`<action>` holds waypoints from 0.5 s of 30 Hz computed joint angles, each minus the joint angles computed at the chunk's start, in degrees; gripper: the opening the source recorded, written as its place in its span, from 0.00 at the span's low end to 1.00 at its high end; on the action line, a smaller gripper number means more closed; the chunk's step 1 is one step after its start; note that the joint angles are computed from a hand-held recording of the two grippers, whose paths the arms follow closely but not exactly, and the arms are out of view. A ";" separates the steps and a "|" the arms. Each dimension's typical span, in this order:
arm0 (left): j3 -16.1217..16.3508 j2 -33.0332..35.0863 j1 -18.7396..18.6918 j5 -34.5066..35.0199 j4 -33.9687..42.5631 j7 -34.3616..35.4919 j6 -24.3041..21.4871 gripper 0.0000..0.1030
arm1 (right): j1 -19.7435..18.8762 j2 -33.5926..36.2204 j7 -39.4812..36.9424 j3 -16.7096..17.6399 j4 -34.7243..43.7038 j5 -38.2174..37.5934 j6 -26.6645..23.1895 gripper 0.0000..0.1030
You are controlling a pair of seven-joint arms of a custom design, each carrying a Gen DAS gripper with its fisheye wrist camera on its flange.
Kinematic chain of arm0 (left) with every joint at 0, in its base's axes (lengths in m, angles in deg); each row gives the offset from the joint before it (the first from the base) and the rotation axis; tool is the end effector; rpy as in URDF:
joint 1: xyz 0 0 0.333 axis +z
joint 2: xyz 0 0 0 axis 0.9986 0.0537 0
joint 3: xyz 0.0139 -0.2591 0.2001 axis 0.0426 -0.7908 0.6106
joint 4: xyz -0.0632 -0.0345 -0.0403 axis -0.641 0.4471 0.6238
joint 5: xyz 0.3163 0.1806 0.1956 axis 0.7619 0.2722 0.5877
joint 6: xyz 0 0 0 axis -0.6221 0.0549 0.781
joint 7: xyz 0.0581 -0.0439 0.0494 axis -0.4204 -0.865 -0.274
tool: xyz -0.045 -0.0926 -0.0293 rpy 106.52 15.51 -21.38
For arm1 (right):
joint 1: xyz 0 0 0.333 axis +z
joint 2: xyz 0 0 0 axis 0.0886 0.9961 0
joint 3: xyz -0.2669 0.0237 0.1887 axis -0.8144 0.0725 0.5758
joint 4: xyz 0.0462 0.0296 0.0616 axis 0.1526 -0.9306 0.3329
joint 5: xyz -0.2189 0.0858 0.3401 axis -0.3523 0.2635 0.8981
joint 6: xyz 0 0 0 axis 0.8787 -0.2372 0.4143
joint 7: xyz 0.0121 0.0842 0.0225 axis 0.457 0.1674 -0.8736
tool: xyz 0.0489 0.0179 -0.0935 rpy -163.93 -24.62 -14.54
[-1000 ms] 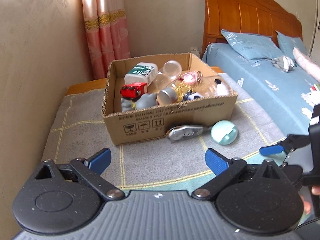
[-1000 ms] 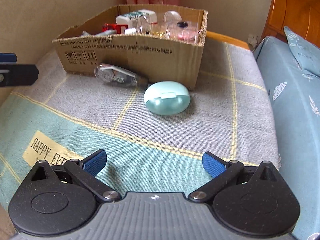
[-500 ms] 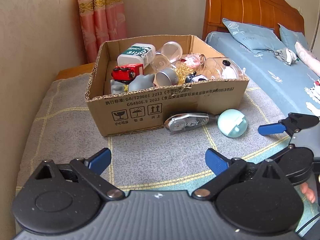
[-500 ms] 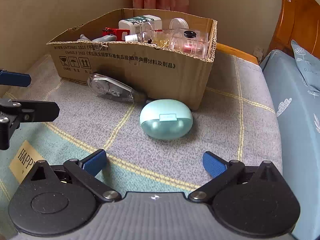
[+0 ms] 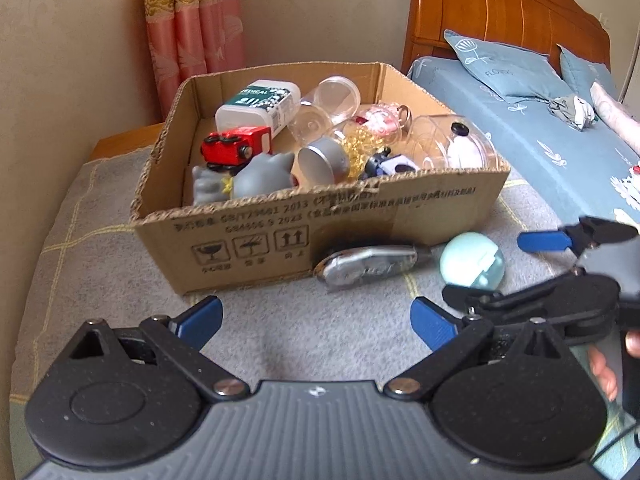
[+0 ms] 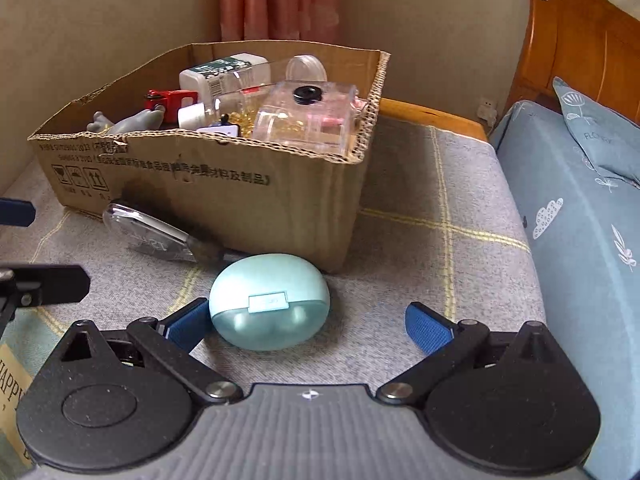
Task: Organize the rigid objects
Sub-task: 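Reach the left tool to the silver tape dispenser while the right tool grasps the mint-green case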
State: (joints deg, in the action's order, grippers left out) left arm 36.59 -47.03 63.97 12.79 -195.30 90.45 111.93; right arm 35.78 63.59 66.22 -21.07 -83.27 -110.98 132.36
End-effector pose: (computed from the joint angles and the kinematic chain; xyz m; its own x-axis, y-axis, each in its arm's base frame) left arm 0.4846 -0.4065 0.4749 -0.2849 -0.9582 0.0274 -0.7230 0.1960 -0.6625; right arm 0.5051 0.3736 0.4116 0.1690 -0.9854 0.0198 -0.7336 -0.1392 -0.6652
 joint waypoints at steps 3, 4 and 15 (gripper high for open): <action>0.72 1.82 -0.82 3.80 2.45 -4.55 -0.68 0.97 | 0.39 -0.50 2.61 -0.12 -0.56 -1.84 -0.57 1.00; 0.97 2.36 -1.07 4.90 3.15 -5.83 -0.95 0.97 | 0.43 -0.58 3.63 -0.13 -0.69 -2.69 -0.57 1.00; 1.79 6.15 -2.06 4.67 7.20 -10.64 -4.73 0.98 | -0.13 -0.93 9.06 0.42 -1.37 -8.23 -0.09 1.00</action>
State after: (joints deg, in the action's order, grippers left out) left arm 38.38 -40.88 61.91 17.45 -188.10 79.81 107.20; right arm 35.65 62.66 75.28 -20.65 -84.64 -119.21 132.28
